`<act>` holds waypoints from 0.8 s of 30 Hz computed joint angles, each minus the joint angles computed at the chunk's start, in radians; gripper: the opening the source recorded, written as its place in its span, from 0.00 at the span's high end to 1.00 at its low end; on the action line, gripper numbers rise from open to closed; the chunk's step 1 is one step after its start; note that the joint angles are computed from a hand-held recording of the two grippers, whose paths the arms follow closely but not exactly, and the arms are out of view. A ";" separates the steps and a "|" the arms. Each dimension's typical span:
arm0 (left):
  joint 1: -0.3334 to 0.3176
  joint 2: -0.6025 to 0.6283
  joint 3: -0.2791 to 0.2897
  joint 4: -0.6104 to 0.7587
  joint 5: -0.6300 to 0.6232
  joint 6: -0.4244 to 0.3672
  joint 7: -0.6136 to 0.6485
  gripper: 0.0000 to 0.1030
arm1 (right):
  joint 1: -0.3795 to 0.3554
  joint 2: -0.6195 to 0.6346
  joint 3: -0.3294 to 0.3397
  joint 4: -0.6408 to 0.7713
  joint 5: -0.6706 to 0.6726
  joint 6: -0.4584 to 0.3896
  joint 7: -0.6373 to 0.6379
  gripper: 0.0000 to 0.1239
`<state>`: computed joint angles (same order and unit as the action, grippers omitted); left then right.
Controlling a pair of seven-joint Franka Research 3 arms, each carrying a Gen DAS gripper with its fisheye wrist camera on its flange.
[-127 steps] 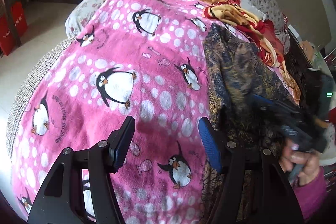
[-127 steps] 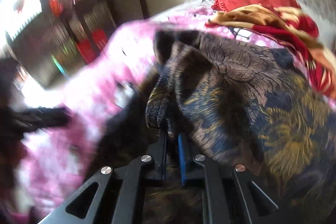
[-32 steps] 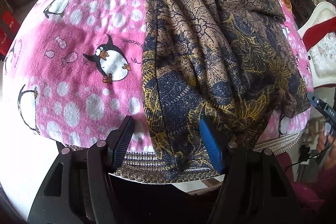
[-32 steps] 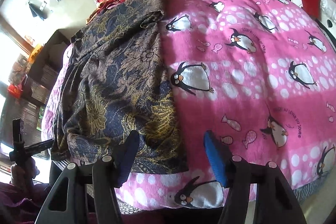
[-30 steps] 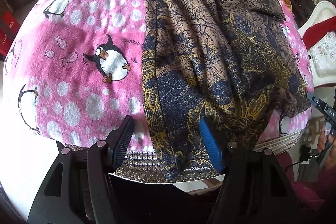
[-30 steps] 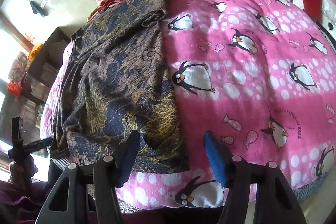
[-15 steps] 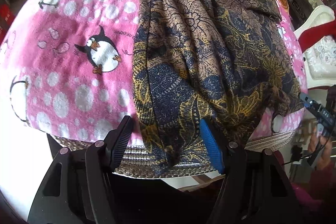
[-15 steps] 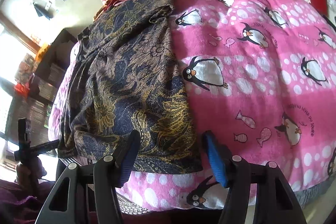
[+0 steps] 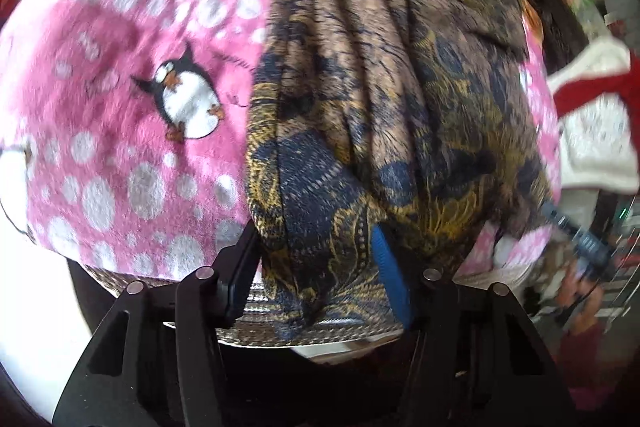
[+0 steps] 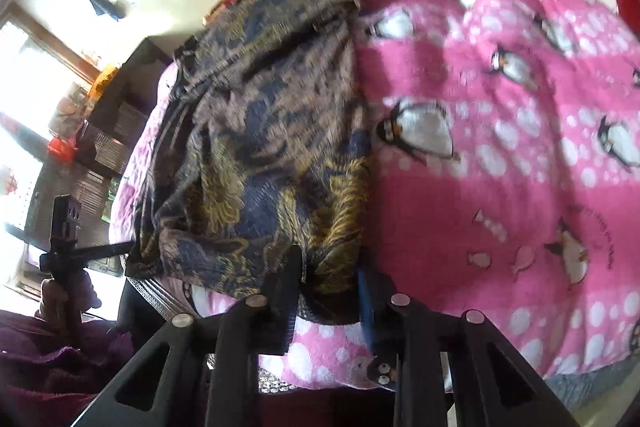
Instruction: Fold small clothes
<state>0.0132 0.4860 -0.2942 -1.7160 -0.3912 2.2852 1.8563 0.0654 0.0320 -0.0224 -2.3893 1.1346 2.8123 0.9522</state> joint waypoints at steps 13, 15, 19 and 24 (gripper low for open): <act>-0.038 -0.003 -0.006 -0.009 0.067 0.015 0.055 0.16 | -0.040 0.056 -0.010 0.067 0.348 -0.152 -0.245 0.60; -0.032 0.001 -0.003 0.004 0.063 0.002 0.047 0.26 | -0.073 0.087 -0.024 0.094 0.414 -0.244 -0.245 0.60; -0.021 0.006 -0.001 0.016 0.057 -0.011 0.052 0.55 | -0.092 0.128 -0.024 0.145 0.366 -0.270 -0.198 0.83; 0.013 0.003 -0.017 0.029 0.022 -0.072 0.134 0.92 | -0.053 0.097 0.007 0.129 0.139 -0.188 -0.087 0.95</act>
<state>0.0267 0.4887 -0.3116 -1.6874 -0.3696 2.2127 1.9906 0.0127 0.1294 -0.0153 -2.2607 1.2734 2.6242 0.8652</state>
